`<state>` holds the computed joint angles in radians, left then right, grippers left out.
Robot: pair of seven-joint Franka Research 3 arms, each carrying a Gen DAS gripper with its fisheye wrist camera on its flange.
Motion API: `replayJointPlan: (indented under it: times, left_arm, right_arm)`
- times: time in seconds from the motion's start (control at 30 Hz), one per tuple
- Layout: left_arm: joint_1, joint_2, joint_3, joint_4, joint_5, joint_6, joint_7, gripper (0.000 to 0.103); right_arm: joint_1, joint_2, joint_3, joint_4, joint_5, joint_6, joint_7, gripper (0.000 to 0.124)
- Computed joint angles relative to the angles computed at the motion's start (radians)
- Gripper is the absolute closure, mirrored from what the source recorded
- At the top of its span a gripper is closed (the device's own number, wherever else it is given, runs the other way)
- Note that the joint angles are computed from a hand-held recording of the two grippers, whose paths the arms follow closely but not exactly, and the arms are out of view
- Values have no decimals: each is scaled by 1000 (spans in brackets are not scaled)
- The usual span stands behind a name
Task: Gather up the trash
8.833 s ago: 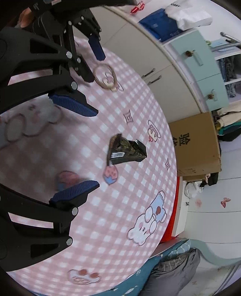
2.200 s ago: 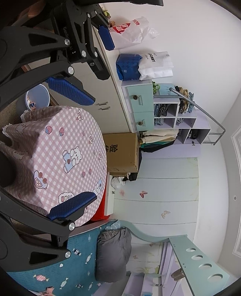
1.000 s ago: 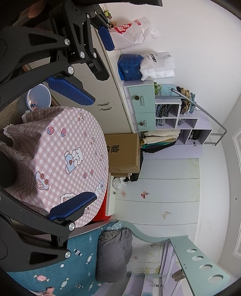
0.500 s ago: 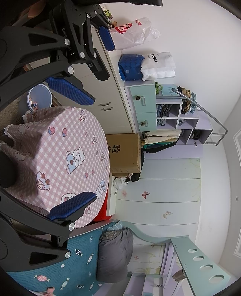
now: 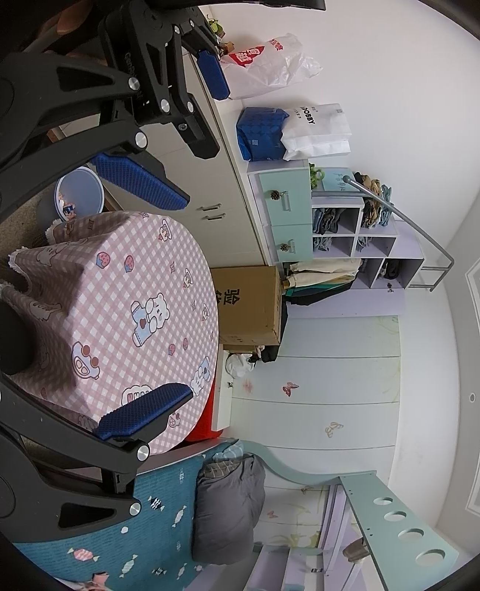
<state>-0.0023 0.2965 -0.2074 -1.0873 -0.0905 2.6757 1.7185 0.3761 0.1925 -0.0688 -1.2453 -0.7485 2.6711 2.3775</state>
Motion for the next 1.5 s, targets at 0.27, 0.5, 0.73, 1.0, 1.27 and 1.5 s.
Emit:
replayJointPlan:
  times: [0.27,0.5,0.73,1.0,1.27,1.5]
  left_arm:
    - [4,0,-2,-2,-6,2,7,9]
    - [5,3,-2,1,-6,1,9,9]
    - [5,2,-1,-1,-6,6,10,9]
    - [7,2,-2,-4,-8,10,12,9]
    - [6,1,-1,-4,-6,8,10,9]
    - [2,5,3,3,4,3,0,9]
  right_arm:
    - [-7,-10,3,-24,-6,13,8,31]
    - [-7,-9,4,-21,-5,11,5,31]
    - [-6,-13,4,-28,-7,13,8,31]
    - [-5,-5,4,-14,0,7,0,31]
    - [-5,-5,3,-12,5,6,-5,31]
    - [-5,-4,3,-14,11,5,-10,31]
